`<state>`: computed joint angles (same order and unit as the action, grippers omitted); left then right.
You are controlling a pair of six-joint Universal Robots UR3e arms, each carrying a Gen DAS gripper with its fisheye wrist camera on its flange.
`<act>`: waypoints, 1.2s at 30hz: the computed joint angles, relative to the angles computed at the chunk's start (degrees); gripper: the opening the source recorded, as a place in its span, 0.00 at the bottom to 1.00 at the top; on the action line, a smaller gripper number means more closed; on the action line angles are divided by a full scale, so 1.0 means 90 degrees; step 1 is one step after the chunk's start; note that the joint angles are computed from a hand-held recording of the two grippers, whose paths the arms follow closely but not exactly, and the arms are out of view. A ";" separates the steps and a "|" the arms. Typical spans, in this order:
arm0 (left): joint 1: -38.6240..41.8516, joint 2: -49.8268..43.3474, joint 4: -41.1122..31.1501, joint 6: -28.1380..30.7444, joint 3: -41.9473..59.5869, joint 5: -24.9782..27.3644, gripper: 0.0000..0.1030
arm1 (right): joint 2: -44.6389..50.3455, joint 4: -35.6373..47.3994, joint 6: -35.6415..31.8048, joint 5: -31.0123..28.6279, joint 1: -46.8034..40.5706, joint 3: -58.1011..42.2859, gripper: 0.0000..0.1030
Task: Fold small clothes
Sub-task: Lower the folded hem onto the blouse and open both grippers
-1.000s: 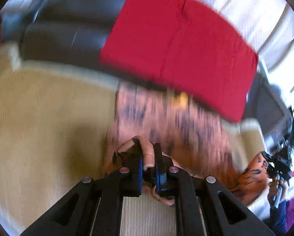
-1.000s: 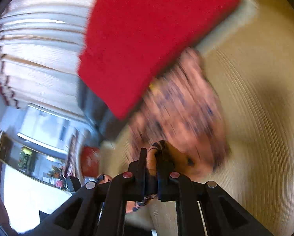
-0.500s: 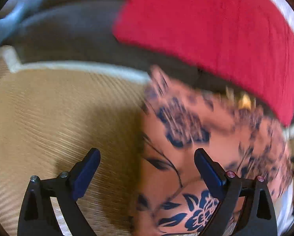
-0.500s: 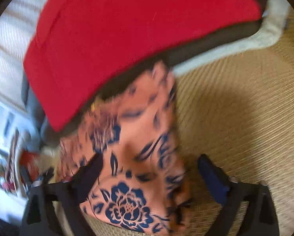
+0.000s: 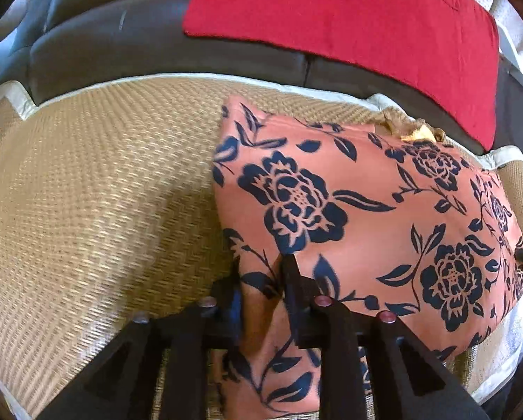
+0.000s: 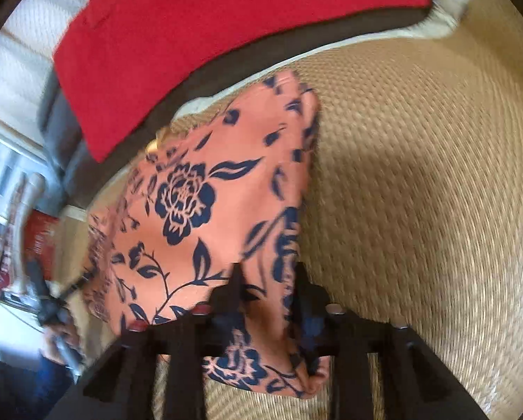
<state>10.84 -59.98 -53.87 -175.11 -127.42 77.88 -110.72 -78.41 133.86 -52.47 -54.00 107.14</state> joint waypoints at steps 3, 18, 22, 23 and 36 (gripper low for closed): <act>0.0110 -0.0484 0.0456 -0.0127 0.0486 -0.0024 0.55 | 0.0020 -0.0094 0.0193 0.0351 -0.0215 -0.0198 0.75; -0.1029 -0.3425 0.1699 -0.0572 0.2134 0.1468 0.05 | 0.2799 -0.3244 0.2999 -0.0890 0.2175 -0.1858 0.42; -0.1427 -0.2798 0.1417 -0.0784 0.1985 0.2046 0.30 | 0.1294 -0.2737 0.2776 -0.0682 0.1429 -0.1145 0.71; -0.1578 -0.2649 0.1400 -0.0902 0.1945 0.2259 0.45 | 0.1100 -0.2369 0.2631 -0.0446 0.1349 -0.1273 0.71; -0.2782 -0.0686 0.0024 -0.1850 0.1874 0.3070 0.61 | -0.1209 -0.1152 0.2099 0.0032 0.1516 0.0294 0.81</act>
<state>-14.20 -66.15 -53.66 -191.76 -110.55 105.51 -121.61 -88.78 152.75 -52.18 -40.36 109.78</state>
